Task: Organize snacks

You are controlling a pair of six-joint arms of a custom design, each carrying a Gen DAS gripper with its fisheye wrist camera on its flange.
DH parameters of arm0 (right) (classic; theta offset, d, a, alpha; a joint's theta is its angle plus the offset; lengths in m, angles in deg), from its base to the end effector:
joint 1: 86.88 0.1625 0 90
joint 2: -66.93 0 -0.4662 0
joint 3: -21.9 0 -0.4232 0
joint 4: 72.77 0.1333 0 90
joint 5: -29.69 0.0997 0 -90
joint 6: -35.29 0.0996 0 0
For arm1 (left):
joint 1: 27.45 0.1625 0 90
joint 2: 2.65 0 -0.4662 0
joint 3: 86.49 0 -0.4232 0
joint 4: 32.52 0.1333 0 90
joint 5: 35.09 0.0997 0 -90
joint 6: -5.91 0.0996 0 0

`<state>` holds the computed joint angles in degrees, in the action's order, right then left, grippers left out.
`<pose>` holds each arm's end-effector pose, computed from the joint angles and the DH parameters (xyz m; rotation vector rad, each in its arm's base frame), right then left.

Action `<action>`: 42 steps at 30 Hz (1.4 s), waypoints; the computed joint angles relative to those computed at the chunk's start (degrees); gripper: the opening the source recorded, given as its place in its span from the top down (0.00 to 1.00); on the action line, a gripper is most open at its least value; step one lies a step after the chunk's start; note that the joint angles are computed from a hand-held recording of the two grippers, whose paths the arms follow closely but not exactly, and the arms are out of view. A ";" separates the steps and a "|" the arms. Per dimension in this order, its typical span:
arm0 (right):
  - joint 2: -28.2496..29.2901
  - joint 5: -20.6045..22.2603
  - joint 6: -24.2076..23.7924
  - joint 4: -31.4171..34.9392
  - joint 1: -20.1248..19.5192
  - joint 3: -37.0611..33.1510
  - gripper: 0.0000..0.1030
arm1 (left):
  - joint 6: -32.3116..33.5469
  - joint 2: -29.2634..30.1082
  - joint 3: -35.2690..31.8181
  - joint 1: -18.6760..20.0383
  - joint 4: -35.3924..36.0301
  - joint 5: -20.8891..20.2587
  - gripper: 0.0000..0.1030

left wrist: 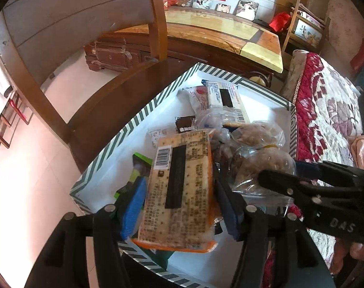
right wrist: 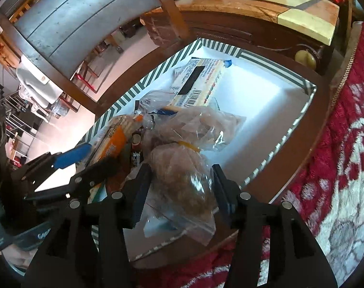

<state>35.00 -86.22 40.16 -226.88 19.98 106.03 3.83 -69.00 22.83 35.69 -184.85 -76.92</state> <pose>0.3096 -0.7119 0.0076 0.2183 -2.7016 0.3951 -0.0917 -0.6404 0.2715 0.3264 2.3137 -0.6450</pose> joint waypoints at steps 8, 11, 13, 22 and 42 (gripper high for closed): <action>-1.33 -3.91 -1.35 -1.90 1.93 1.90 0.51 | 0.27 -1.09 1.80 -1.16 -2.87 2.18 0.26; -2.29 -5.25 -1.48 -3.26 2.67 3.50 0.51 | 0.85 -1.79 2.96 -1.77 -4.82 2.44 0.23; -2.98 -6.69 -2.08 -5.13 3.47 5.02 0.51 | 1.44 -2.20 3.94 -2.32 -6.14 2.63 0.20; -5.25 -12.95 -1.47 -11.92 6.07 11.41 0.51 | 3.74 -3.18 9.00 -6.05 -13.24 4.54 0.05; -10.93 -14.04 1.10 -16.87 7.14 20.54 0.51 | 3.64 -4.90 13.81 -10.65 -14.02 5.72 0.03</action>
<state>24.07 -100.26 41.26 -243.76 27.12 126.58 7.48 -73.90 36.64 25.04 -198.87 -71.20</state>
